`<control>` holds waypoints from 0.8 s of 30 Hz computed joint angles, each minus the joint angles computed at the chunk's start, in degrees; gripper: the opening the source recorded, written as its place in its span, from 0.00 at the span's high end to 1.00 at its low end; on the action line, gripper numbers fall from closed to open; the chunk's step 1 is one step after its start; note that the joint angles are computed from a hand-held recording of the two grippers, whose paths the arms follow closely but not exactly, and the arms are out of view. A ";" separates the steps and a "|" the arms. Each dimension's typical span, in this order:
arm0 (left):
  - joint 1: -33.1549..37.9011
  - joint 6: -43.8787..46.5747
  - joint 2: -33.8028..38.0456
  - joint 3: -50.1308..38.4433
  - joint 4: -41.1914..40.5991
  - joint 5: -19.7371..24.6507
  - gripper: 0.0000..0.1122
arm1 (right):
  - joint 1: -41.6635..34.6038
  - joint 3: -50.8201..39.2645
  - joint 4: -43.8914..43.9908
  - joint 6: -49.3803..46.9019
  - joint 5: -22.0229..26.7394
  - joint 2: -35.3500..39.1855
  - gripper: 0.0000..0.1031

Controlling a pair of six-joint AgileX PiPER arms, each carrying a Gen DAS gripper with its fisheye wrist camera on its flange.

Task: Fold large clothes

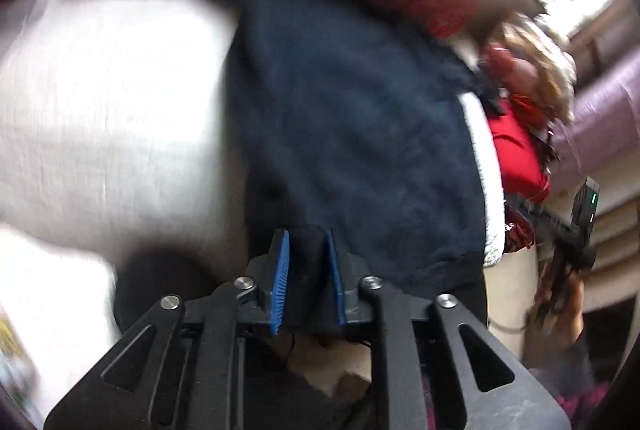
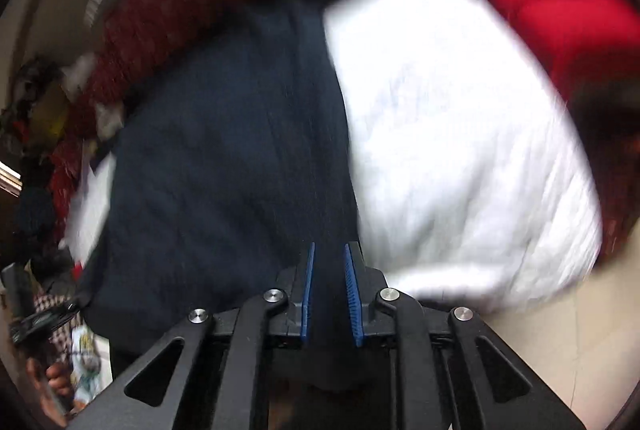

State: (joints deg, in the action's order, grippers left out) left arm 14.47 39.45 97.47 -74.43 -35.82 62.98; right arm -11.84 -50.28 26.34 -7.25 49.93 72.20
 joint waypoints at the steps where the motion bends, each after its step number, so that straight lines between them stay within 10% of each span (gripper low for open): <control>1: -0.99 0.76 -0.24 -1.32 -0.99 -0.77 0.80 | 0.14 -1.64 1.01 -1.00 -0.56 -0.70 0.76; 3: -5.22 -2.56 0.91 -5.33 -0.66 -4.94 0.54 | 2.24 -5.35 2.89 -2.28 -3.89 -0.20 0.63; 8: -15.50 -13.59 12.66 -13.74 6.12 -14.64 0.53 | 13.24 -11.42 -3.86 3.73 -15.29 13.24 0.62; 12: -18.71 -24.19 22.51 -21.18 20.31 -12.58 0.55 | 14.42 -17.57 -8.74 5.90 -11.90 29.96 0.79; 15: -16.12 -22.08 26.15 -24.66 16.43 -9.21 0.55 | 5.98 -20.32 4.77 -5.42 -8.17 30.34 0.84; 18: -14.40 -20.87 27.66 -27.08 12.44 -6.30 0.55 | -7.53 -27.99 15.00 -10.05 -5.13 32.24 0.55; 19: -13.83 -20.89 28.57 -28.82 11.05 -4.84 0.55 | -12.21 -33.48 14.35 -7.23 -5.09 35.13 0.42; 24: -14.83 -25.61 30.99 -34.10 11.15 -3.55 0.55 | -21.77 -62.11 4.16 12.85 -3.95 55.33 0.39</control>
